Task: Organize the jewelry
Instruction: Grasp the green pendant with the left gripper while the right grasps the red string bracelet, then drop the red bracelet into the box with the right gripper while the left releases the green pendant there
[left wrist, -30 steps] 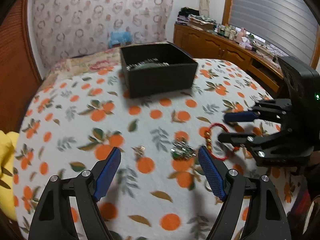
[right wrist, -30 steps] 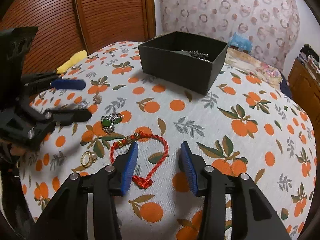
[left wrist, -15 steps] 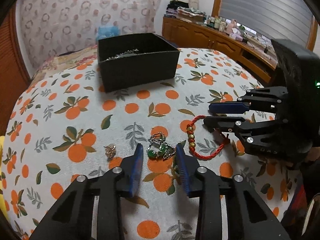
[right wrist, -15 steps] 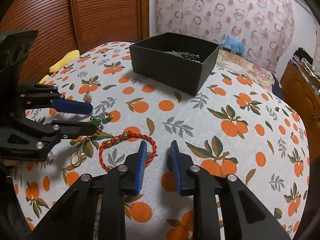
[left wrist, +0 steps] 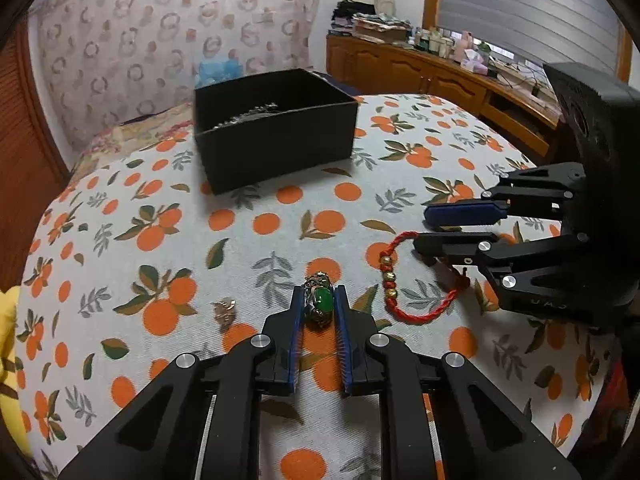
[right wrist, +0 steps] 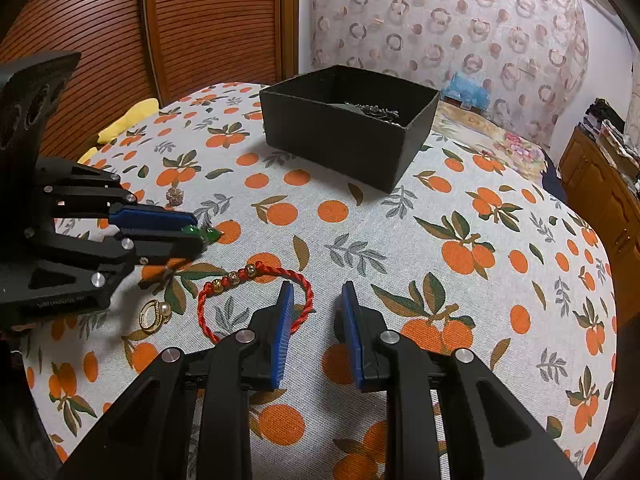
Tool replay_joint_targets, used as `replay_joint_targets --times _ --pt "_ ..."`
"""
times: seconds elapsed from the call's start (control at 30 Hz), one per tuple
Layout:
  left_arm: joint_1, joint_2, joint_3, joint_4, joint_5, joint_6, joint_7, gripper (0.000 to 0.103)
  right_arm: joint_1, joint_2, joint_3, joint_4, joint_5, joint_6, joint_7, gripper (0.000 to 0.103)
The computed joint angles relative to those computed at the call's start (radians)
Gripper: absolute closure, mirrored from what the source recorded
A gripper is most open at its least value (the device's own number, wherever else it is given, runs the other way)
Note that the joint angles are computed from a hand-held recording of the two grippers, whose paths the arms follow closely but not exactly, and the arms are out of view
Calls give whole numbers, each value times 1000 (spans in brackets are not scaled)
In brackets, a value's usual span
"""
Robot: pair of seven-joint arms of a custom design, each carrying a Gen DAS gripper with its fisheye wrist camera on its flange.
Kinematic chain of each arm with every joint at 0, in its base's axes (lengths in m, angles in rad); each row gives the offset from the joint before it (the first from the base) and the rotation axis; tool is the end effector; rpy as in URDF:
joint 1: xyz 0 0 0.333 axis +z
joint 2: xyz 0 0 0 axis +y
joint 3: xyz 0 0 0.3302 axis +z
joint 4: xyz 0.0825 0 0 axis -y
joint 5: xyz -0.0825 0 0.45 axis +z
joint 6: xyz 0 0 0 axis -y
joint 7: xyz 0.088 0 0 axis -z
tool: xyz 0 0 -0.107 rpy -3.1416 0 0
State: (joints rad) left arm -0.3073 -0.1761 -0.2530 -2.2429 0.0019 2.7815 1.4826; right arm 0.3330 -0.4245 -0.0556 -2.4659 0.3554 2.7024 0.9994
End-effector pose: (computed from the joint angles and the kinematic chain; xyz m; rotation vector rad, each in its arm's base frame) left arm 0.5020 -0.3213 0.5044 -1.3719 2.2767 -0.8536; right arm 0.4961 0.1274 0.5044 -2.1923 1.1923 -0.4645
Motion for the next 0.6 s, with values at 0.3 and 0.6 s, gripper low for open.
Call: replay_joint_targets --times 0.3,0.6 --pt "-15 -76 17 -65 -66 66 20 90 15 -5 -9 -2 6 -7 -36 93" --pt "-25 -124 32 -87 -93 111 27 90 41 -41 -15 -15 47 42 -46 101"
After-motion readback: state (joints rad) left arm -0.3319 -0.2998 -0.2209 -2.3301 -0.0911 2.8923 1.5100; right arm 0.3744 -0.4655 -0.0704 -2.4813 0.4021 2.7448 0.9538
